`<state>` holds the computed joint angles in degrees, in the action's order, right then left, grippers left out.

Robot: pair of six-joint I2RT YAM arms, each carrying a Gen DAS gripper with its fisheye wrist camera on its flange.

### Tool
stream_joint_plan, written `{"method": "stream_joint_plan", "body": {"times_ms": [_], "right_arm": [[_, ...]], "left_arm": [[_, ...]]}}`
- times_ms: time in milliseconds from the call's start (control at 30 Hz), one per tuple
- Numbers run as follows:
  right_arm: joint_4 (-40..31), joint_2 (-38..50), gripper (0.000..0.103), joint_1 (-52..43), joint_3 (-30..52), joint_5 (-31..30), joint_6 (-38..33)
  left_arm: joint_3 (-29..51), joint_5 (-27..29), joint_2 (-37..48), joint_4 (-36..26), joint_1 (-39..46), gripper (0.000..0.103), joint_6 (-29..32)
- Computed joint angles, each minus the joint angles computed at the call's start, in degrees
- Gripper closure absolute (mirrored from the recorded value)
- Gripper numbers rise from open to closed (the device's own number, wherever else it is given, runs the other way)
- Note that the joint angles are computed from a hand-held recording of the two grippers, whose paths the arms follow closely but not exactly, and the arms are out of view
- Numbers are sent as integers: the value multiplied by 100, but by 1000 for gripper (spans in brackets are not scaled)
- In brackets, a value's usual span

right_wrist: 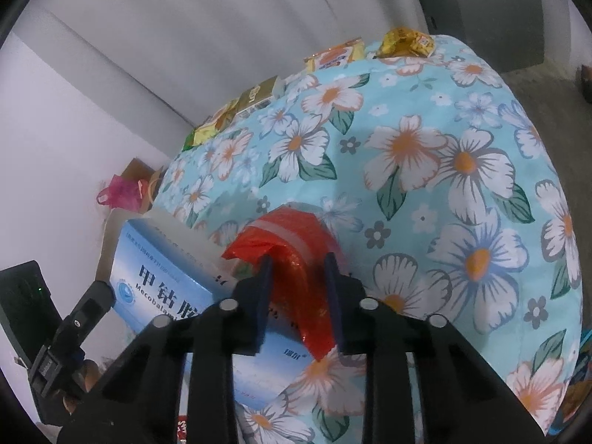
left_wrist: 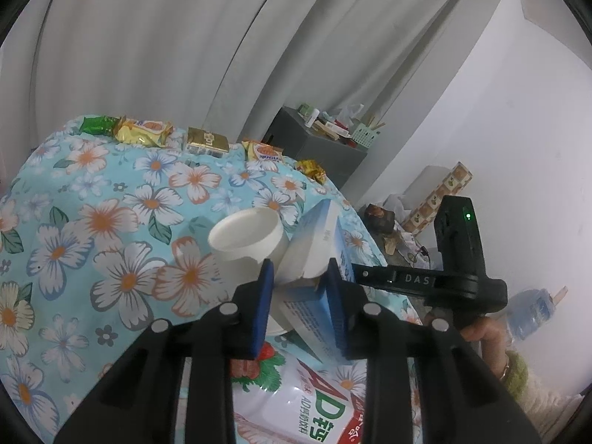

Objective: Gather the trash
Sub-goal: 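Grasp the blue-white medicine box with the left tool while the right tool grasps the red plastic bag, then carry the medicine box and red bag over the wastebasket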

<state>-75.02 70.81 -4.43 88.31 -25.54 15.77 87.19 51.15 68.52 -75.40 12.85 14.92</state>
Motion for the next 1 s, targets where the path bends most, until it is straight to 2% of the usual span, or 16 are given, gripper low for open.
{"method": "stream_joint_plan", "body": {"times_ms": [167, 333, 1000], "right_arm": [[-60, -70, 91, 188, 88, 335, -71], [-112, -202, 94, 80, 69, 381, -91], [-515, -494, 96, -795, 220, 89, -435]], "left_arm": [[-12, -5, -19, 34, -13, 77, -41], [38, 47, -45, -30, 48, 78, 6], [-23, -433, -664, 439, -612, 81, -391]]}}
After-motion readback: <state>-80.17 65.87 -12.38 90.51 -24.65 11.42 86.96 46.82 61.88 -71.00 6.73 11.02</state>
